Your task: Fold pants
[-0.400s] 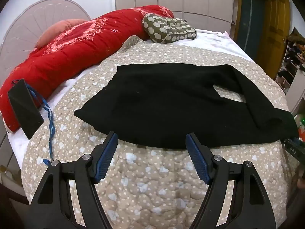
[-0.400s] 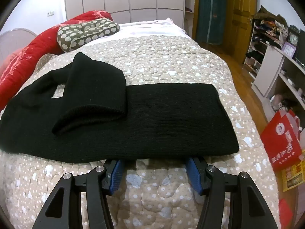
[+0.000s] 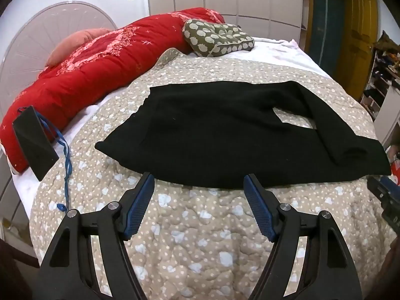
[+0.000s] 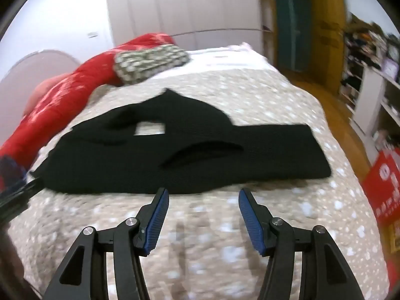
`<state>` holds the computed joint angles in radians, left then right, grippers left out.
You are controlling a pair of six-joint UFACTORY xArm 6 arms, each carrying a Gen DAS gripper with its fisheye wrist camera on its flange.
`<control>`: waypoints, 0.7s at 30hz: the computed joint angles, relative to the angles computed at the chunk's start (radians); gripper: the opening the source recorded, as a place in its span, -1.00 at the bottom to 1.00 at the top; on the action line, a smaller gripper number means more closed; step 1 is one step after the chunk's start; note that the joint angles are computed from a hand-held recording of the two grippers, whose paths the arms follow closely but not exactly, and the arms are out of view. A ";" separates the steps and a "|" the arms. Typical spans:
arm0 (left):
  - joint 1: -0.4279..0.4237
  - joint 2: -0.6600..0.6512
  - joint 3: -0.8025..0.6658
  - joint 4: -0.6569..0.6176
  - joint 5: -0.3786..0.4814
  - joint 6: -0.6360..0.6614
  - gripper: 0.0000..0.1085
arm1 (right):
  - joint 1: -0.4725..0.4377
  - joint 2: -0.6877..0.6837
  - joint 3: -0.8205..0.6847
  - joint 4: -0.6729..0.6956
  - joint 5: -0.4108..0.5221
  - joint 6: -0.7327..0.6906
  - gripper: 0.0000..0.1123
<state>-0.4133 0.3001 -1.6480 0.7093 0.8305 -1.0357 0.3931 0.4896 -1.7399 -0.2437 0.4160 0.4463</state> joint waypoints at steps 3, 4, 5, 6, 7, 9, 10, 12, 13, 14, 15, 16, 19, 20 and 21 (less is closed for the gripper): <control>-0.005 0.002 -0.006 0.000 0.008 -0.007 0.38 | 0.033 0.007 -0.022 -0.040 0.020 0.010 0.00; -0.008 0.004 -0.009 0.004 0.014 -0.008 0.38 | 0.042 0.009 -0.026 -0.059 0.022 0.021 0.00; -0.010 0.004 -0.011 0.006 0.018 -0.005 0.38 | 0.052 0.012 -0.029 -0.068 0.024 0.023 0.00; -0.012 0.005 -0.012 0.009 0.019 -0.005 0.38 | 0.058 0.030 -0.063 -0.052 0.050 -0.004 0.00; -0.014 0.004 -0.010 0.014 0.019 -0.007 0.38 | 0.058 0.048 -0.087 -0.037 0.065 -0.025 0.00; -0.018 0.003 -0.006 0.025 0.021 -0.014 0.38 | 0.068 0.050 -0.085 -0.074 0.068 -0.010 0.00; -0.018 0.002 -0.004 0.026 0.019 -0.013 0.38 | 0.072 0.046 -0.081 -0.097 0.066 0.004 0.00; -0.016 0.004 -0.003 0.015 0.017 -0.008 0.38 | 0.078 0.048 -0.088 -0.106 0.083 0.002 0.00; -0.015 0.003 0.000 0.002 0.013 -0.003 0.38 | 0.079 0.055 -0.101 -0.106 0.093 0.000 0.00; -0.013 0.001 0.005 -0.011 0.009 0.001 0.38 | 0.082 0.058 -0.107 -0.109 0.103 0.010 0.00; -0.012 -0.001 0.008 -0.027 0.009 0.006 0.38 | 0.082 0.063 -0.116 -0.099 0.113 0.005 0.00; -0.013 0.001 0.004 -0.050 0.019 0.018 0.38 | 0.083 0.066 -0.125 -0.082 0.124 -0.005 0.00; -0.008 0.007 -0.005 -0.145 0.031 0.068 0.38 | 0.087 0.082 -0.154 -0.043 0.154 -0.036 0.00; -0.005 0.005 0.000 -0.181 0.028 0.084 0.38 | 0.089 0.084 -0.160 -0.049 0.159 -0.033 0.00; -0.003 0.003 0.004 -0.214 0.028 0.097 0.38 | 0.090 0.085 -0.161 -0.054 0.159 -0.032 0.00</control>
<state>-0.4165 0.3027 -1.6444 0.4956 0.8590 -0.9392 0.4829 0.5743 -1.9007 -0.2978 0.5751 0.4145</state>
